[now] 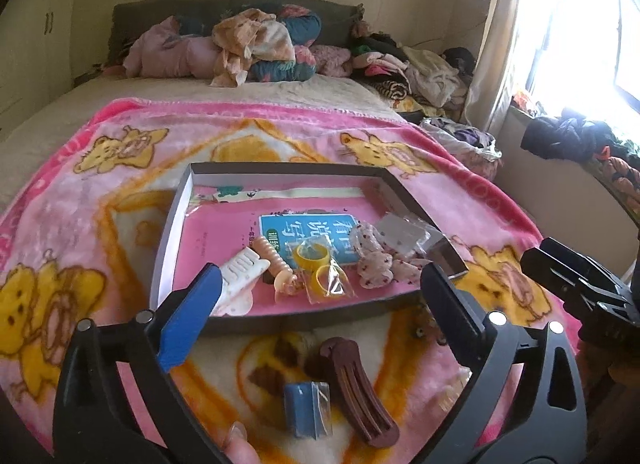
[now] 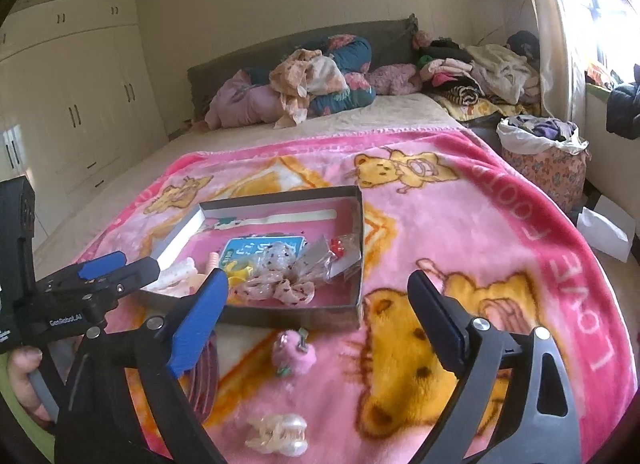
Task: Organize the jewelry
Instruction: 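Withdraw both open tools from the box toward the remaining accessories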
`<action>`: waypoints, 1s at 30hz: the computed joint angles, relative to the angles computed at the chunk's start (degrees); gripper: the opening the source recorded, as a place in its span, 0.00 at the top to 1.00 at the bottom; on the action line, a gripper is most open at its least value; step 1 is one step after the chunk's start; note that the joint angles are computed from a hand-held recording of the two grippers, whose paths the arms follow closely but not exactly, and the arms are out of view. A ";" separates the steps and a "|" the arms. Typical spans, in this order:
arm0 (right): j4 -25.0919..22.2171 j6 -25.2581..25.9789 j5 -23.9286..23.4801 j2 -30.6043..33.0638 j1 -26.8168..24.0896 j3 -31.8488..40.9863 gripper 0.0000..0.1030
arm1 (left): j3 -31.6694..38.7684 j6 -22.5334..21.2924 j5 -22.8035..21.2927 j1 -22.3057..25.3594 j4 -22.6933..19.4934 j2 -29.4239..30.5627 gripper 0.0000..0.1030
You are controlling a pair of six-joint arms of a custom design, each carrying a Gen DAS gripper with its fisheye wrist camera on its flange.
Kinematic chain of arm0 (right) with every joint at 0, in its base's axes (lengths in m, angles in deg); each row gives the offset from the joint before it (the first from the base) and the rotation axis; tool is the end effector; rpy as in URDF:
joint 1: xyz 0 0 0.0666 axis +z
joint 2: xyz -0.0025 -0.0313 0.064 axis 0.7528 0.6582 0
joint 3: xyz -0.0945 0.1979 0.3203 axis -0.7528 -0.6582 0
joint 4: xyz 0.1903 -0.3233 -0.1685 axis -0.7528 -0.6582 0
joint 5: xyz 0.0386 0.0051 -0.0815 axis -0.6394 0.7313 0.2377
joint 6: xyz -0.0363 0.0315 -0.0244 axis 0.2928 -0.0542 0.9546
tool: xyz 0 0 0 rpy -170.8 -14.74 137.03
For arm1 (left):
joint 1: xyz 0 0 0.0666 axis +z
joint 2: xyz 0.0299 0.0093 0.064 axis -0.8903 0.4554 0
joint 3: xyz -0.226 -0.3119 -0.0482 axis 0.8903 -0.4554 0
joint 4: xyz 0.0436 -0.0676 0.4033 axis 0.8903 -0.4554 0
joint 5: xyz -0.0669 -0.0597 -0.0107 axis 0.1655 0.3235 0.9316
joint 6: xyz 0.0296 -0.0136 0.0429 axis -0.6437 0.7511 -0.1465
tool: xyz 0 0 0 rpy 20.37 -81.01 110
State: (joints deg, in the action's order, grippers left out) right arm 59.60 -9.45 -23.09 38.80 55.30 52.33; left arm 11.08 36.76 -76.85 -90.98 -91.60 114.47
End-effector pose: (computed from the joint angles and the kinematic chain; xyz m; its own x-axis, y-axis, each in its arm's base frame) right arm 0.5452 0.0690 0.3794 -0.5239 0.0037 -0.8518 -0.2611 0.9511 0.1648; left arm 0.5544 -0.2888 0.3782 -0.6048 -0.0633 -0.7938 0.1300 0.9756 -0.1768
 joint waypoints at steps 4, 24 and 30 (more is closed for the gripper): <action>0.55 0.65 0.07 -1.62 0.17 -1.64 0.13 | -2.62 1.29 -0.25 -0.41 1.98 -1.76 0.11; 3.84 1.61 2.59 -7.81 2.30 -11.18 0.13 | -10.92 1.13 0.41 -0.78 5.66 -7.69 0.11; 3.70 1.80 3.42 -8.41 3.12 -13.25 0.13 | -13.21 1.20 1.42 -0.99 6.84 -8.52 0.11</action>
State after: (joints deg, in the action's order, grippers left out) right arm 63.30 -7.65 -19.67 30.39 58.42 39.08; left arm -2.13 37.96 -75.42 -91.97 -84.76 105.95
